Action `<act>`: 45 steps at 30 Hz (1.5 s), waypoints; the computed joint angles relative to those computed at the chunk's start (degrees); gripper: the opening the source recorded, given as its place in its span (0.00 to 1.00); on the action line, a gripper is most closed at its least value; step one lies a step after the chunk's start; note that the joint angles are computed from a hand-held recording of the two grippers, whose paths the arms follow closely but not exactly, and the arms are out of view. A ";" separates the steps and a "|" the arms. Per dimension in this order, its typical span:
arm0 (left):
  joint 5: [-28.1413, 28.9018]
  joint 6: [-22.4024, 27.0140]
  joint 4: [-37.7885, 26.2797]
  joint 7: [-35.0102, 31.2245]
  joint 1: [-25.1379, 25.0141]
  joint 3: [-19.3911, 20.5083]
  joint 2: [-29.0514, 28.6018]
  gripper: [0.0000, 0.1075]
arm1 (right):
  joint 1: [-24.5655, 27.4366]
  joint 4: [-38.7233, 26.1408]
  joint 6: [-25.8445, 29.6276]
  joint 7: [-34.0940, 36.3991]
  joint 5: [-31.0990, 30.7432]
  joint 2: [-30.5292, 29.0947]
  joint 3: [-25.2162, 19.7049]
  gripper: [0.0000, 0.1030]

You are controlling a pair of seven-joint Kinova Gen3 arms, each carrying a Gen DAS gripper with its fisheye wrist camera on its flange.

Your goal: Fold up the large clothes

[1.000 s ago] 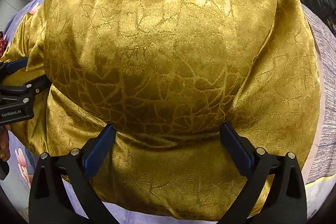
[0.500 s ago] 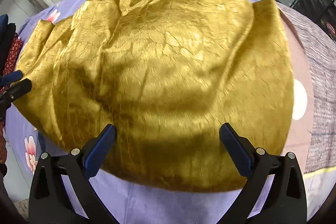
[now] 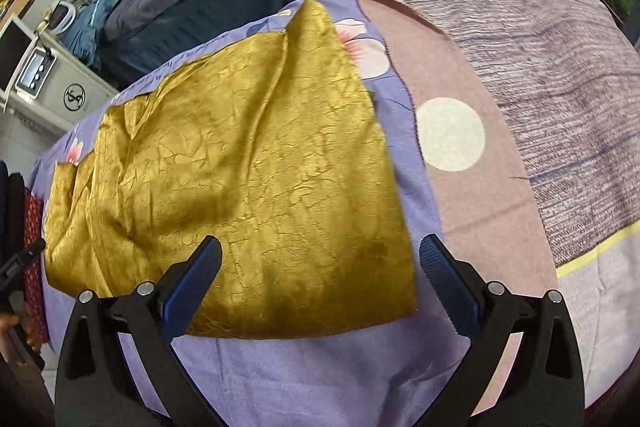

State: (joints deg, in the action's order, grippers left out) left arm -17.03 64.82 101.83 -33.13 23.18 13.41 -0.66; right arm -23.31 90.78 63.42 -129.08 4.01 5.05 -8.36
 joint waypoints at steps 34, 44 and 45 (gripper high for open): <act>51.90 -17.75 15.09 -55.57 -20.89 -13.26 2.99 0.71 | 0.95 -0.73 4.89 5.00 -3.92 0.31 0.27 0.95; 47.98 -13.31 10.46 -53.59 -21.11 -12.56 3.64 0.41 | 9.24 -3.18 2.63 16.31 -13.48 4.21 3.70 0.95; 46.95 -12.97 9.75 -52.40 -20.90 -12.06 3.74 0.40 | 11.00 -3.28 2.10 17.90 -15.74 4.61 3.78 0.95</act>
